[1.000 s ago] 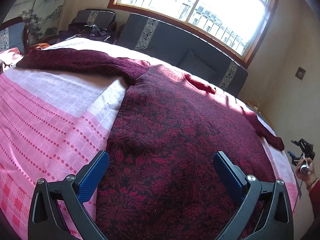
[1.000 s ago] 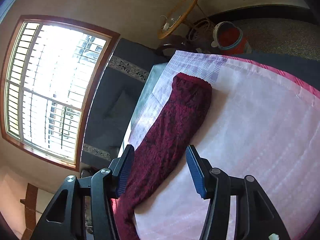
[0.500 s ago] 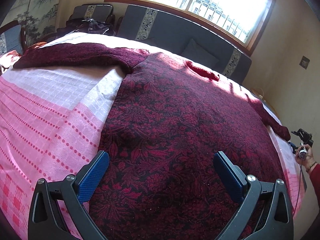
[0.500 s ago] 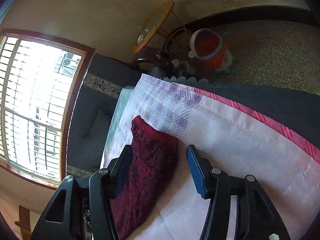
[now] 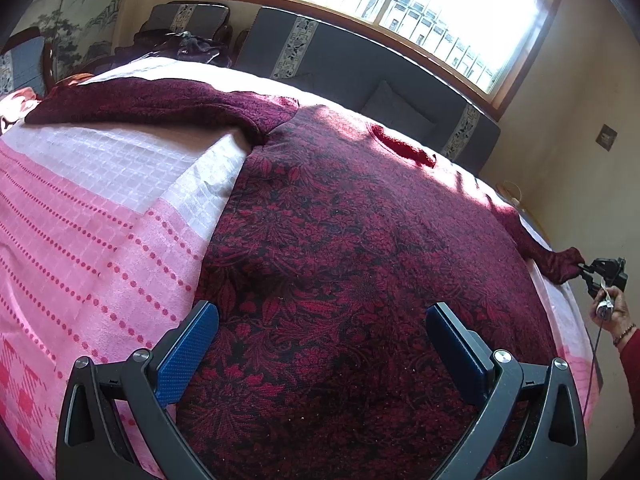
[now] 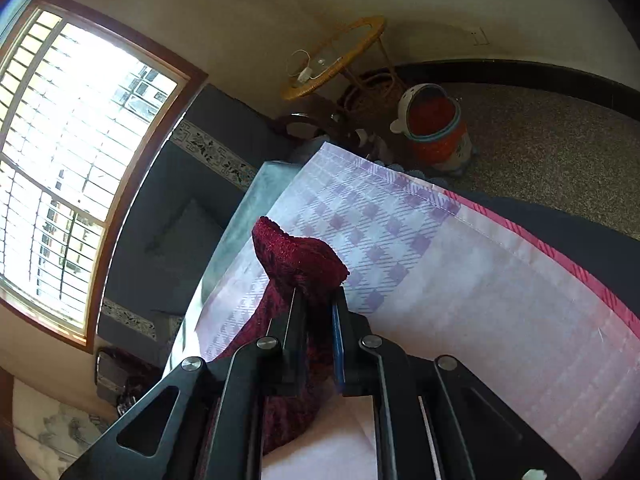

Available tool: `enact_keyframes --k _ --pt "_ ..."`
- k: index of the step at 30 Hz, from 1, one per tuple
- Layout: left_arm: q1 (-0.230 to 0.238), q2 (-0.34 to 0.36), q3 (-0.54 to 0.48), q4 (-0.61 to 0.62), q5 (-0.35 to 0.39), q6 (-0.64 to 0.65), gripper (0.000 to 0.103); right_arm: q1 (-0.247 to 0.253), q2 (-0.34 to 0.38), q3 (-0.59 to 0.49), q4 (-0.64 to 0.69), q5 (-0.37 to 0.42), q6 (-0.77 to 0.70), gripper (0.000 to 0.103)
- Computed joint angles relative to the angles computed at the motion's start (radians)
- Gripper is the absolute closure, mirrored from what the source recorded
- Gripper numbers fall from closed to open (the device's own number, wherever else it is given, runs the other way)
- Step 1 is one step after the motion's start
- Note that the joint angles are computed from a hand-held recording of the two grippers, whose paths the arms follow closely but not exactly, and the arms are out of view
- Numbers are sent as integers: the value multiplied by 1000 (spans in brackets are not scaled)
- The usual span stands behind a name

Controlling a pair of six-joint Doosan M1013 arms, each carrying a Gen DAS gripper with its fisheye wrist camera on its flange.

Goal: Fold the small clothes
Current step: 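Grasp the dark red sleeve cuff with the right tool, then carry the sleeve across the sweater body with the right tool, release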

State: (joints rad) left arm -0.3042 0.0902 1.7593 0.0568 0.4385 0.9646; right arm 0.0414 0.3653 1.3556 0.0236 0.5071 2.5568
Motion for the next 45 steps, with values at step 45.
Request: enact_keyframes --k 45 --pt "65 -62 72 -248 -110 258 0 415 482 -703 471 255 -388 92"
